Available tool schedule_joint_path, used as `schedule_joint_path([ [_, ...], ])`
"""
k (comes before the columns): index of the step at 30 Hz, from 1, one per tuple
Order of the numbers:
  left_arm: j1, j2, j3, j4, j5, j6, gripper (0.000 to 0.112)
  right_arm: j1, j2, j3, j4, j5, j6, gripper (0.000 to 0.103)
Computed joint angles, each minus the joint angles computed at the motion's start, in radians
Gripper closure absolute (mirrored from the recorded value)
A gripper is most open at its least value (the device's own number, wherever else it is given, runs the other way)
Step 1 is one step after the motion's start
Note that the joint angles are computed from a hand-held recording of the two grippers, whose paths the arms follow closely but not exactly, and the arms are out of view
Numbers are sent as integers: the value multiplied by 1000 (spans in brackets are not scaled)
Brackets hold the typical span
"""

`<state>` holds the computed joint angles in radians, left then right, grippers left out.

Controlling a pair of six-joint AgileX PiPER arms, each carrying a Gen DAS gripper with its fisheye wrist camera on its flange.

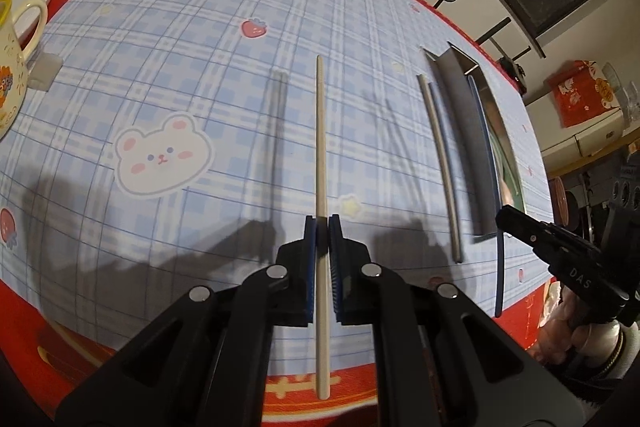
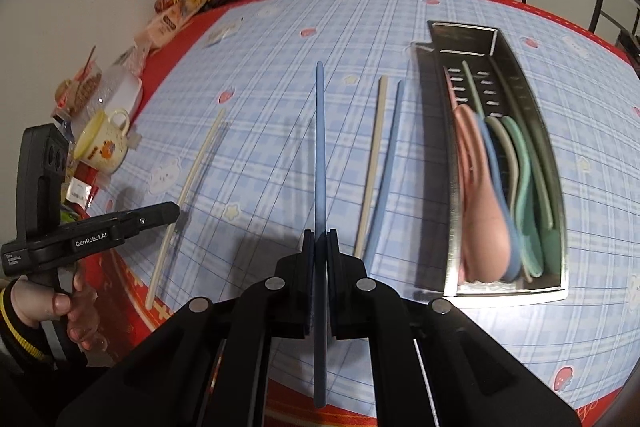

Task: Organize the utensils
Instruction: 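Carry the beige chopstick with the left tool into the tray while the right tool inserts the blue chopstick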

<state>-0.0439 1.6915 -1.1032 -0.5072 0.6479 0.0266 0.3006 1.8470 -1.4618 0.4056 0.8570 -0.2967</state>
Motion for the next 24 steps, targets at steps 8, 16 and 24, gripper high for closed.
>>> schedule_joint_path([
  [8,-41,5,-84,21,49,-54,102,-71,-37,41,81,-10,-67,97],
  [16,-127,64,-243,80,103,-159,102,-182,-53,49,153,3,-128,97],
  [24,-212,168,-436,101,149,-246,102,-303,-6,-32,203,55,-158,97],
])
